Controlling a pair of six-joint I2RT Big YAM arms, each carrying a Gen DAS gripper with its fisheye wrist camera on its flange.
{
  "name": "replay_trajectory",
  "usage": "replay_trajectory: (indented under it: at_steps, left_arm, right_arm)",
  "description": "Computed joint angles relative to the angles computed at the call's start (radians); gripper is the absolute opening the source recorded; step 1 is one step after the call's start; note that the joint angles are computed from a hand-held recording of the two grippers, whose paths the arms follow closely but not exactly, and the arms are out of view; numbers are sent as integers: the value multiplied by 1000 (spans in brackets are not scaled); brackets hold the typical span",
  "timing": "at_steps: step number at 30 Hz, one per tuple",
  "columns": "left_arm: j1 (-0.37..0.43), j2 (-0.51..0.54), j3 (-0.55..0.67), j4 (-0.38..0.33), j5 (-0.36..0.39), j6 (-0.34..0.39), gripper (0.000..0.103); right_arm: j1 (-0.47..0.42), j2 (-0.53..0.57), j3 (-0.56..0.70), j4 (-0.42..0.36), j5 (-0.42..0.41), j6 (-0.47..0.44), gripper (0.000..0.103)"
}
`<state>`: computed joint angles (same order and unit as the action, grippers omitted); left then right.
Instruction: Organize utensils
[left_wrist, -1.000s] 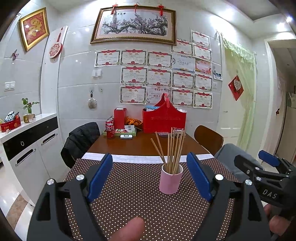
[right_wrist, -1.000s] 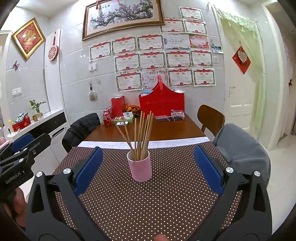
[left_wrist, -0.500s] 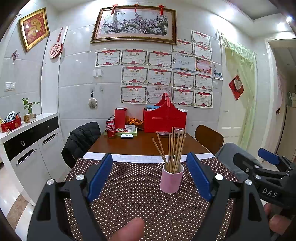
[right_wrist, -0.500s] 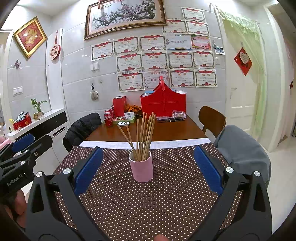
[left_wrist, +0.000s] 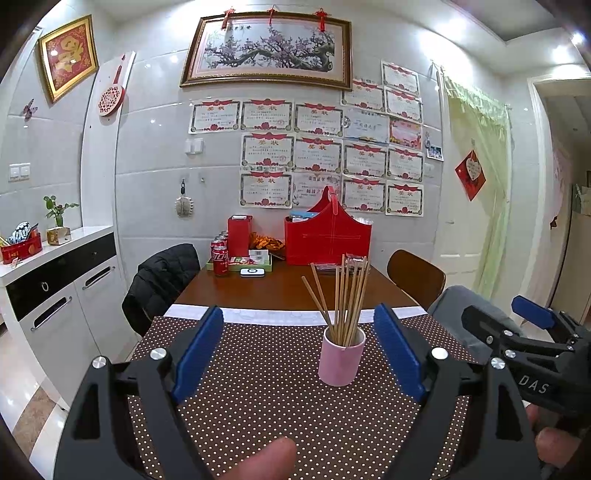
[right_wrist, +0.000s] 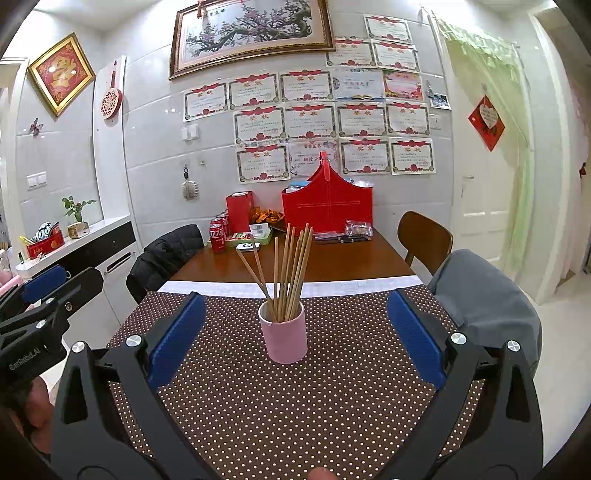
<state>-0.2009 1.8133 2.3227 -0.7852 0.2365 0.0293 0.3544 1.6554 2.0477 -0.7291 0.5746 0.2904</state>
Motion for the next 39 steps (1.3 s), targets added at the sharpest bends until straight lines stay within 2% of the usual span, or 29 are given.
replay_trajectory:
  at_steps: [11, 13, 21, 28, 39]
  left_arm:
    - [1, 1, 2, -4, 1, 0, 83]
    - [-2, 3, 4, -3, -4, 4, 87]
    - [-1, -2, -11, 11, -7, 5, 90]
    - [-4, -4, -17, 23, -19, 11, 100]
    - [0, 3, -4, 10, -25, 5, 100]
  right_arm:
    - [-1, 4, 7, -6, -1, 3, 97]
    - [-2, 2, 3, -3, -3, 2, 97]
    - [-2, 2, 3, -3, -4, 3, 97]
    - [-1, 2, 4, -4, -4, 3, 97]
    - [-10, 8, 0, -2, -20, 11, 97]
